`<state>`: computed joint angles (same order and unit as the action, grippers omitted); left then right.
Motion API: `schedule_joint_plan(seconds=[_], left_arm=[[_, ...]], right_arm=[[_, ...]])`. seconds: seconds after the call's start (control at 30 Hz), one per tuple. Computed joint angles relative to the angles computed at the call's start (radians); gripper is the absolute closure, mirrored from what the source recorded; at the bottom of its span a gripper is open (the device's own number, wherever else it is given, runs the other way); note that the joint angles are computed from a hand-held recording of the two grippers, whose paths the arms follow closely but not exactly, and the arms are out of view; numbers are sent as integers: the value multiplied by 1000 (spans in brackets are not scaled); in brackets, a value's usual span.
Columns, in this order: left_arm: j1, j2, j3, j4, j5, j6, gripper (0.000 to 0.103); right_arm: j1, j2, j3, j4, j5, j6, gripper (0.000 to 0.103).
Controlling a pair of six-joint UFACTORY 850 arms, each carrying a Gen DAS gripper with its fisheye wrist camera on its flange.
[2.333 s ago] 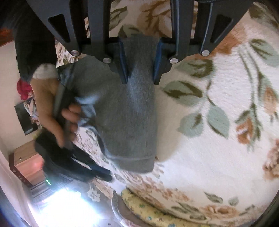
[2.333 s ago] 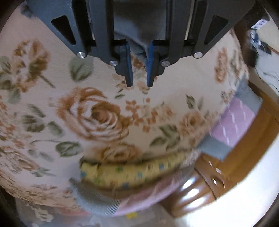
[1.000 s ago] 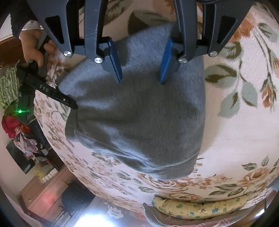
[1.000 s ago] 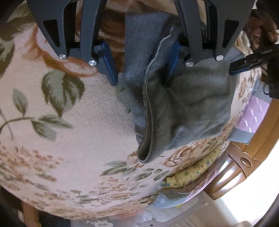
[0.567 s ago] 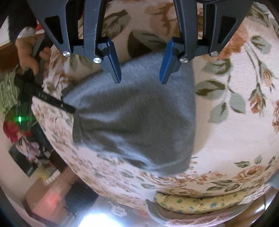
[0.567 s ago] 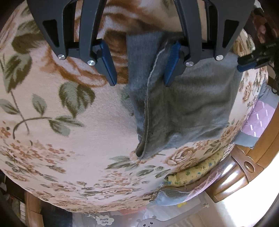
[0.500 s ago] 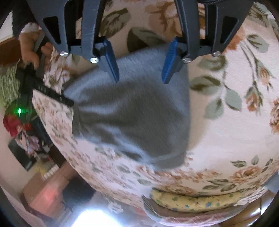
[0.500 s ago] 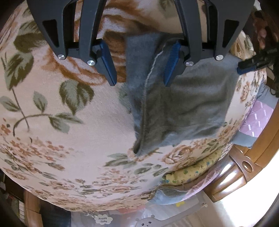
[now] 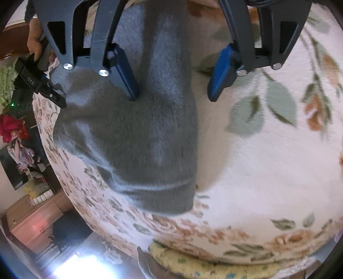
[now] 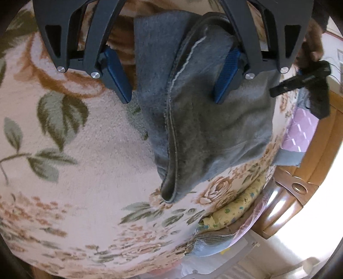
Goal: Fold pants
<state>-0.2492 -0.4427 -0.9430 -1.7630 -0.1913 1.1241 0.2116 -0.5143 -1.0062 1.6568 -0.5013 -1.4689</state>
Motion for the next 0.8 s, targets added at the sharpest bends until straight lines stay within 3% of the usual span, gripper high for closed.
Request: schedule_joint_plan(seconds=[0.27, 0.4, 0.47, 0.5, 0.53, 0.63, 0.8], left_arm=[[8, -35, -20, -101, -26, 87, 21], [-5, -40, -32, -113, 2, 113, 21], [-5, -39, -30, -168, -7, 175, 32], [0, -37, -23, -216, -47, 223, 47], [-1, -32, -19, -244, -46, 247, 52], [-25, -6, -6, -406, 9, 428, 71], [-38, 48, 29, -587, 16, 607, 76]], right_arm=[[-4, -28, -37, -59, -58, 52, 23], [3, -60, -72, -107, -71, 99, 22], [10, -55, -68, -97, -57, 90, 24], [10, -50, -59, -76, -62, 70, 34], [8, -44, -49, -53, -78, 50, 44], [8, -12, -8, 25, -95, -24, 59], [30, 67, 58, 136, -66, -118, 67]])
